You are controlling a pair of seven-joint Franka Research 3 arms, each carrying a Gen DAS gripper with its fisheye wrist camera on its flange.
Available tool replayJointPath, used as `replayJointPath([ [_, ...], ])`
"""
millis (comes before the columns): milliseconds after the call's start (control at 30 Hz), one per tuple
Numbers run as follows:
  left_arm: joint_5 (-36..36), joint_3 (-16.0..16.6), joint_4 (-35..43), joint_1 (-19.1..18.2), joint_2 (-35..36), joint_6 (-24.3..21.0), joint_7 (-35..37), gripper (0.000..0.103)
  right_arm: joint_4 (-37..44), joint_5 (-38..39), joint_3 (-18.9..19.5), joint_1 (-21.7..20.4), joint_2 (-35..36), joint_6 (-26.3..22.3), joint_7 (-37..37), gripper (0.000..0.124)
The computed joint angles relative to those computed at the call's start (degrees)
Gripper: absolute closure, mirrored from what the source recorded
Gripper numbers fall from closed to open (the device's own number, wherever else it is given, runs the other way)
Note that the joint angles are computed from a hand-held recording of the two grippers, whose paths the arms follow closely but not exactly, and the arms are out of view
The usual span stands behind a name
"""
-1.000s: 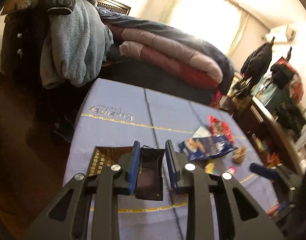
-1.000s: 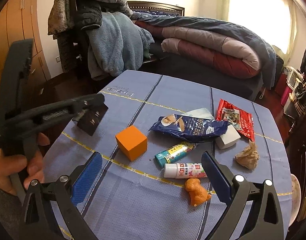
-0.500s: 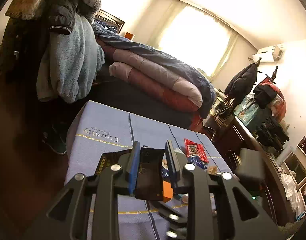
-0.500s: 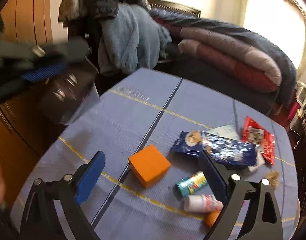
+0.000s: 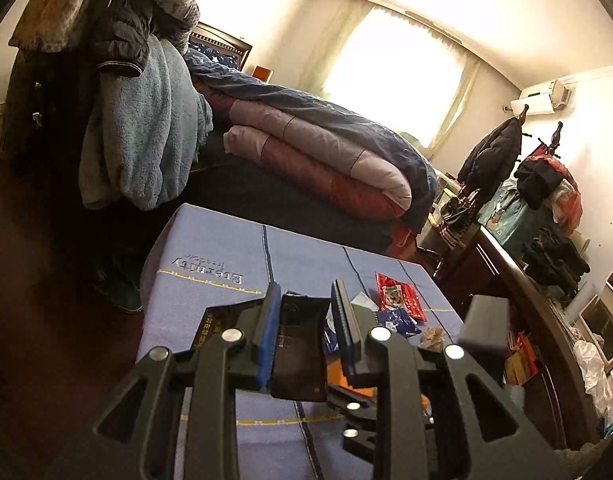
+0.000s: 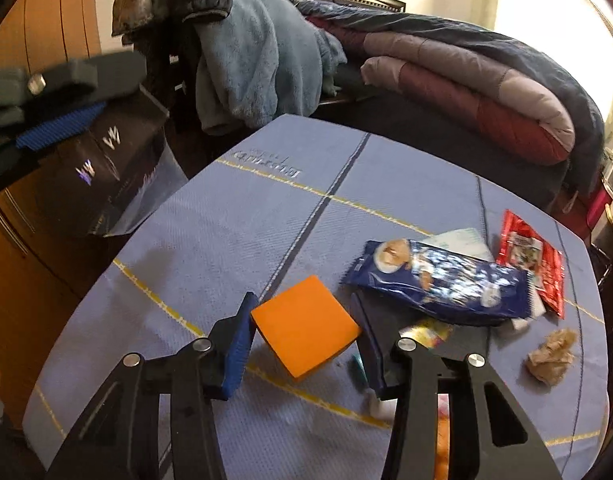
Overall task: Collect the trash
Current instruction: 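Carry the cigarette box and orange sponge with both grippers over the wastebasket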
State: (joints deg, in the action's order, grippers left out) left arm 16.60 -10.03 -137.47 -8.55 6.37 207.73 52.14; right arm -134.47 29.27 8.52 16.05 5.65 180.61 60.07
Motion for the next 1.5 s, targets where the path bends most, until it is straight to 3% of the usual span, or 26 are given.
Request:
replayJointPath([
  [167,-3.22,-0.37,-0.18,-1.89,-1.43,-1.68,2.99,0.076,-2.37,11.02,1.19,-1.59,-4.09,-0.56,-8.93,0.076],
  [300,-6.64,-0.96,0.13,-3.86,-2.35,-2.72,6.50,0.076,-4.47,19.06,-2.15,0.49,-7.67,-1.57,-15.21,0.076],
  [467,-10.25,-2.11,1.76,-6.54,-2.86,-4.30,10.71,0.076,-7.51,22.56,-6.32,2.65,-11.42,-1.90,-17.57,0.076],
  [767,-20.37,-3.14,6.84,-13.74,-1.39,-7.87,20.79,0.076,-14.89,21.82,-13.17,4.42,-18.60,0.17,-16.82,0.076],
  [1033,-25.04,0.22,13.28,-22.61,2.26,-11.20,26.42,0.076,-19.86,17.22,-18.81,2.98,-23.51,0.46,-13.35,0.076],
  [1267,-19.45,1.42,20.83,-26.52,7.24,-14.81,23.31,0.076,-22.99,13.31,-24.37,1.84,-27.15,1.94,-11.22,0.076],
  [1500,-12.01,-2.40,30.92,-25.63,14.12,-19.90,20.15,0.076,-24.27,9.95,-31.46,1.22,-29.08,2.90,-9.51,0.076],
])
